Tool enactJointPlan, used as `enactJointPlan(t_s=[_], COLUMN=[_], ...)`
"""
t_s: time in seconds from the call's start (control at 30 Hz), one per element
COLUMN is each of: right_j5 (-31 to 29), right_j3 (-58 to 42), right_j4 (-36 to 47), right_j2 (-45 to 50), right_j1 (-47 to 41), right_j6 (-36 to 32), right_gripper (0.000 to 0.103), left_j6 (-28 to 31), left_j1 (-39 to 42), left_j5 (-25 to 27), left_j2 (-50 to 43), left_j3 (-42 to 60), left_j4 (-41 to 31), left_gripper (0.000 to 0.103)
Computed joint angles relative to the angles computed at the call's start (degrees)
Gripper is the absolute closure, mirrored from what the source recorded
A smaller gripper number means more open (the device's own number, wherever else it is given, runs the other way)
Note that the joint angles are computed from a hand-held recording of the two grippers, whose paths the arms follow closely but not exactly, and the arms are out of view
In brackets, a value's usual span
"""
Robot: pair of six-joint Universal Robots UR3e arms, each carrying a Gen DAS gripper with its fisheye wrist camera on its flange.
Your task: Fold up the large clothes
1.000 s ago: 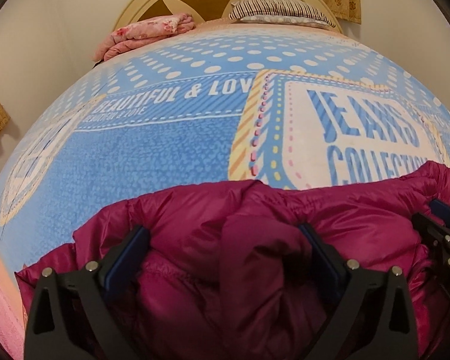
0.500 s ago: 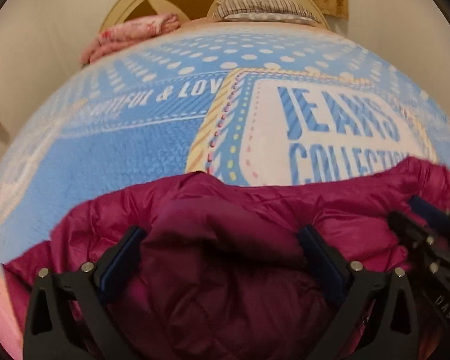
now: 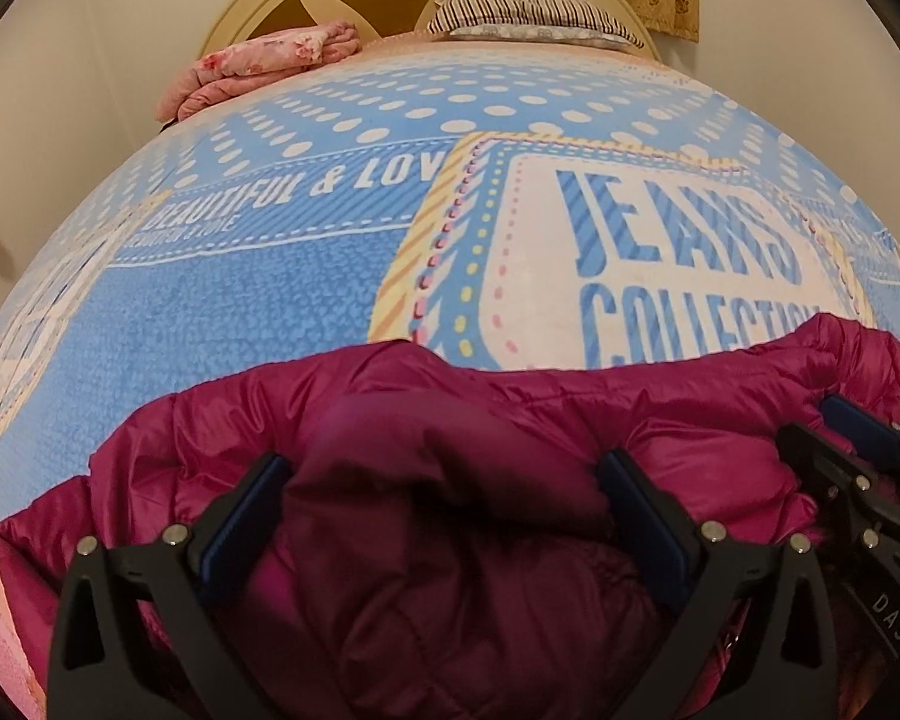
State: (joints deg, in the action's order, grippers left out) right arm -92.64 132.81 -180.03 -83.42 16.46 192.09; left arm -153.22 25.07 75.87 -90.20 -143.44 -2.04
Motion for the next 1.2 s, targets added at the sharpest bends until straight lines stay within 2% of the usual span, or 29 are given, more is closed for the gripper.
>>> enactJointPlan(t_s=[1.07, 1.2], right_j5=[-0.8, -3.1], right_j3=[-2.0, -5.6], right_j4=[3.2, 8.3], right_j2=[0.3, 0.9], right_j1=[0.7, 2.6], right_j6=[0.0, -0.5], right_gripper=[0.060, 0.060], left_j6=[0.1, 0.1], left_j1=[0.1, 0.0], left_j5=[-0.4, -0.2], left_j2=[-0.9, -1.0], left_j3=[0.9, 1.0], left_j4=[-0.7, -0.7], left_gripper=[0.000, 0.000])
